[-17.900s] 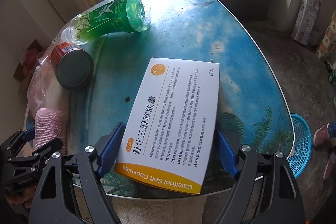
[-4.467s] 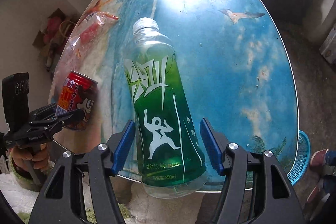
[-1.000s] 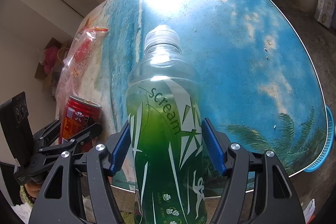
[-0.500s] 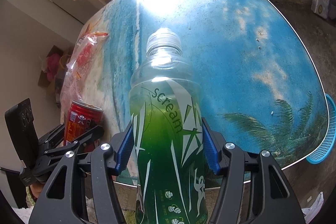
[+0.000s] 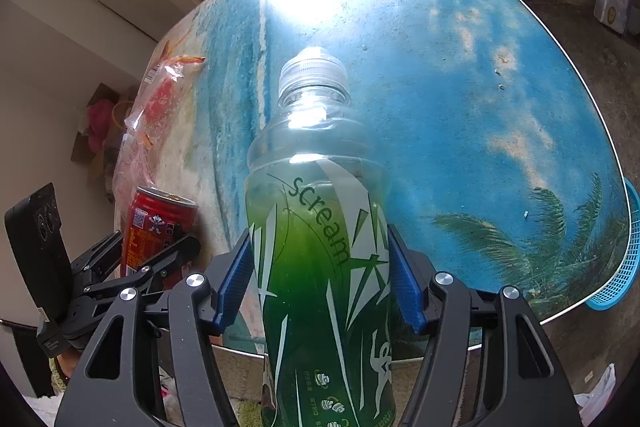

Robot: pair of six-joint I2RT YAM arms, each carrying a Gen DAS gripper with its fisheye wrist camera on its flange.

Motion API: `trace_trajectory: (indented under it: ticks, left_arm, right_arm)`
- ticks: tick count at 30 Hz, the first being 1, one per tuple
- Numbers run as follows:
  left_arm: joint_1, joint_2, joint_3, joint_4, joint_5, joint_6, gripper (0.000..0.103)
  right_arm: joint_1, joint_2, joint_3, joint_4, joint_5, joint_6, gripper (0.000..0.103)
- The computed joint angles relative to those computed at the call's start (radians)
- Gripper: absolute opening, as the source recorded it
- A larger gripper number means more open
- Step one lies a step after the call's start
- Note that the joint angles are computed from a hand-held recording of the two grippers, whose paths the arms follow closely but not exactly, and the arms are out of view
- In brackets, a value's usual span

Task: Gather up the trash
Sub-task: 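Hold the red can in the left tool and the green bottle in the right tool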

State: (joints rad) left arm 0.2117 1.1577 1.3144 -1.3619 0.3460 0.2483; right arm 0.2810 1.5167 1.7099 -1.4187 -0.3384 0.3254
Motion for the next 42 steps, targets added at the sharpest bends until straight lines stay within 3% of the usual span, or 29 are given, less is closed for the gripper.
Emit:
trace_trajectory:
  ticks: [33, 42]
  left_arm:
    - [-0.077, 0.016, 0.001, 0.058, -0.07, -0.051, 0.062]
    - [-0.108, -0.025, -0.031, 0.075, -0.124, -0.054, 0.061]
  right_arm:
    - [-0.016, -0.028, -0.068, 0.051, -0.019, 0.008, 0.062]
    - [-0.048, -0.047, -0.068, 0.001, -0.038, -0.02, 0.059]
